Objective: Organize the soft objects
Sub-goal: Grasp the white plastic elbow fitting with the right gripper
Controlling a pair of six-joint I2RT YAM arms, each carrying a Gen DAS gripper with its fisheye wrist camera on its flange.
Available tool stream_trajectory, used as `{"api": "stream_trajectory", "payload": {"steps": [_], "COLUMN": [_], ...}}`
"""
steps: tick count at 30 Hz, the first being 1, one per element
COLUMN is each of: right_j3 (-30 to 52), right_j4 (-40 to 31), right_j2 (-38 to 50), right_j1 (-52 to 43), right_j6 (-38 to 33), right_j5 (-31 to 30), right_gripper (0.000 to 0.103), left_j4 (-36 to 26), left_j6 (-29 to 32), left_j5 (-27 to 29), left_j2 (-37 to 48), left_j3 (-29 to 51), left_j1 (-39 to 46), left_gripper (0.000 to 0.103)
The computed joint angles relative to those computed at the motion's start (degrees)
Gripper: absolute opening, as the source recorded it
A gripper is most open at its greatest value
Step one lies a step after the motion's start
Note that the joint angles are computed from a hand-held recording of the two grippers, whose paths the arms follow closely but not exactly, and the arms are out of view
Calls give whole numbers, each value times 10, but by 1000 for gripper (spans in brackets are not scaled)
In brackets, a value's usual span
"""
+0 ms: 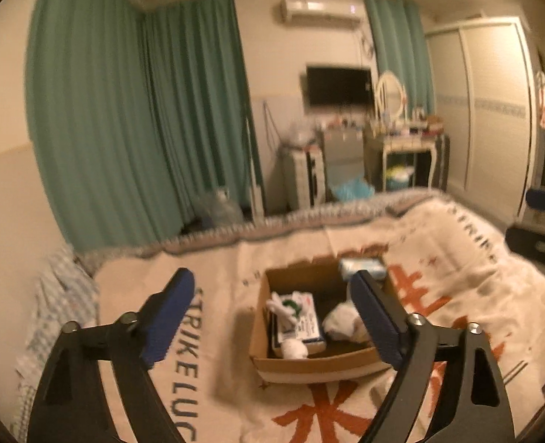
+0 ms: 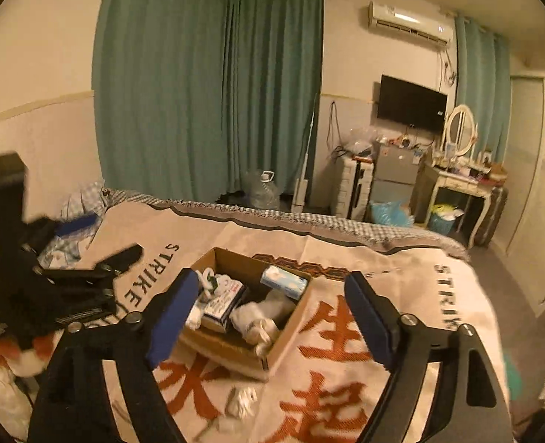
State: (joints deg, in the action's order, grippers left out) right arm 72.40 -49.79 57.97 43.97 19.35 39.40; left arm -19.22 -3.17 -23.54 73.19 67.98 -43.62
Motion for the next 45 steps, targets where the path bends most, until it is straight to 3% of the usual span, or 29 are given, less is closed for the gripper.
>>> {"api": "stream_trajectory", "payload": {"steps": [3,7,10,16,21,29,31,38,45], "right_j3": [46,54,8,-149,-267,-373,-386,-389,-372], "right_j4": [-128,-252,-275,-167,-13,192,234,292,282], "right_j2": [9,24,16,-3,21,99,135,197,233], "right_j1": [105,208,248,224,155,53,30,-11,-13], "right_j6": [99,242,322,341,278,230,219,200,203], "right_j5": [84,141,141,85,-10,-108,-141,-180,-174], "right_gripper": [92,92,92,92,92,92,88,83,62], "left_j4": [-23,-59,-64,-19,38,109,123,136,130], "left_j6": [-2,-36,-61,-105,-113,-100,-91,-88,-97], "left_j5": [-32,-47,-43,5,42,69,65,98,117], "left_j2": [-60,-113,-133,-117,-65,28,54,100,101], "left_j3": [-26,-63,-105,-195,-249,-290,-291,-281,-280], "left_j1": [-31,-52,-53,-31,-14,1,1,17,35], "left_gripper": [88,93,93,93,93,93,93,93,93]}}
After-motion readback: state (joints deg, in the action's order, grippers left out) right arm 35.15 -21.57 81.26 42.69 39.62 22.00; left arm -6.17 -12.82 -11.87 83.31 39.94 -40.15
